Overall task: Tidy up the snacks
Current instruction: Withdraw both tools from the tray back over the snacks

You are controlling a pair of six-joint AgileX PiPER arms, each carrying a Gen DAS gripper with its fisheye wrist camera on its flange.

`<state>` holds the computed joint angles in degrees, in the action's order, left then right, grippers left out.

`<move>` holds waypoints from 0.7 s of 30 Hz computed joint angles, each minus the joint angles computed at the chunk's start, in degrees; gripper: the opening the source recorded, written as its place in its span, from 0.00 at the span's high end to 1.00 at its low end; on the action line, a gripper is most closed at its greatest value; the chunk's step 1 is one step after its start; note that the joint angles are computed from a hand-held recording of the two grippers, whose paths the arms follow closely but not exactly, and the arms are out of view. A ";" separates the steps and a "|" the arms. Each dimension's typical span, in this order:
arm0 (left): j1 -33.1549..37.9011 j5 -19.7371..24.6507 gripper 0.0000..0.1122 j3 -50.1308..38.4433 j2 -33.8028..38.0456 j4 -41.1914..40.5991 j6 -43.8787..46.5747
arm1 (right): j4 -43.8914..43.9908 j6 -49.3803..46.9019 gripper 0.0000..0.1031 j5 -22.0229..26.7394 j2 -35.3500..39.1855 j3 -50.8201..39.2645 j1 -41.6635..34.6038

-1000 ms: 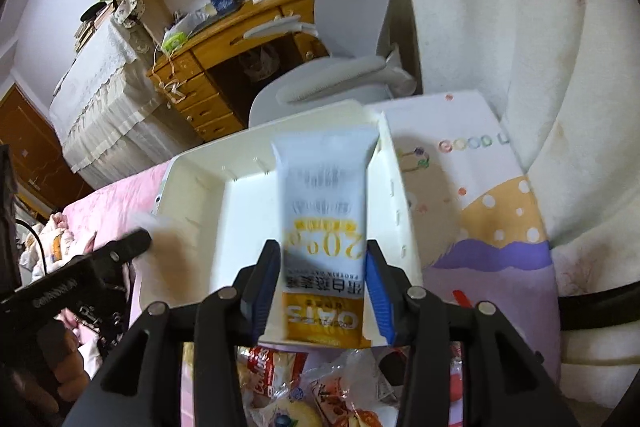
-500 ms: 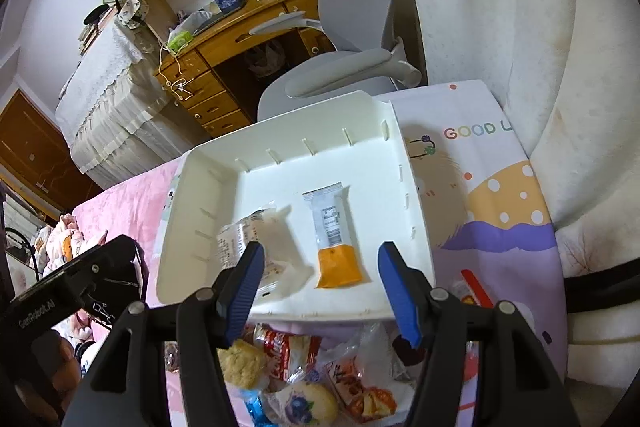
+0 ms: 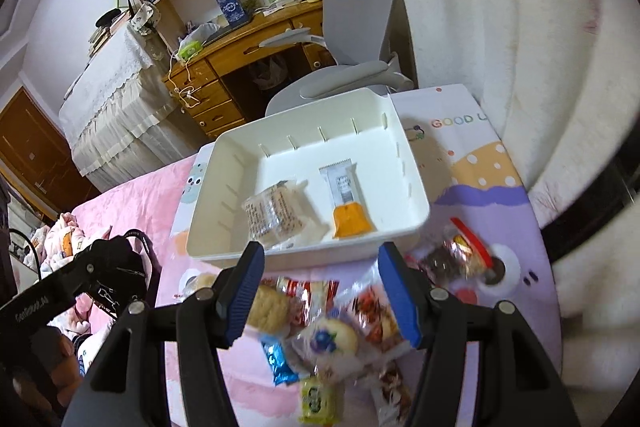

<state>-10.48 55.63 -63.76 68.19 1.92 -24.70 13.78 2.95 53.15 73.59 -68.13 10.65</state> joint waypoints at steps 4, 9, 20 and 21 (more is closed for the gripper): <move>-0.06 1.92 0.18 4.19 -6.69 -0.58 1.51 | -3.31 6.39 0.42 0.28 -6.02 4.71 3.24; 0.21 5.49 0.18 8.25 -13.42 -2.29 4.24 | -9.01 15.04 0.42 1.20 -12.65 9.70 9.00; -3.53 10.07 0.18 17.07 -21.83 -3.67 2.24 | -22.83 35.58 0.42 6.76 -23.39 19.15 26.04; -4.77 10.21 0.18 18.11 -22.25 -3.39 1.05 | -23.72 36.98 0.42 7.42 -24.07 19.96 27.44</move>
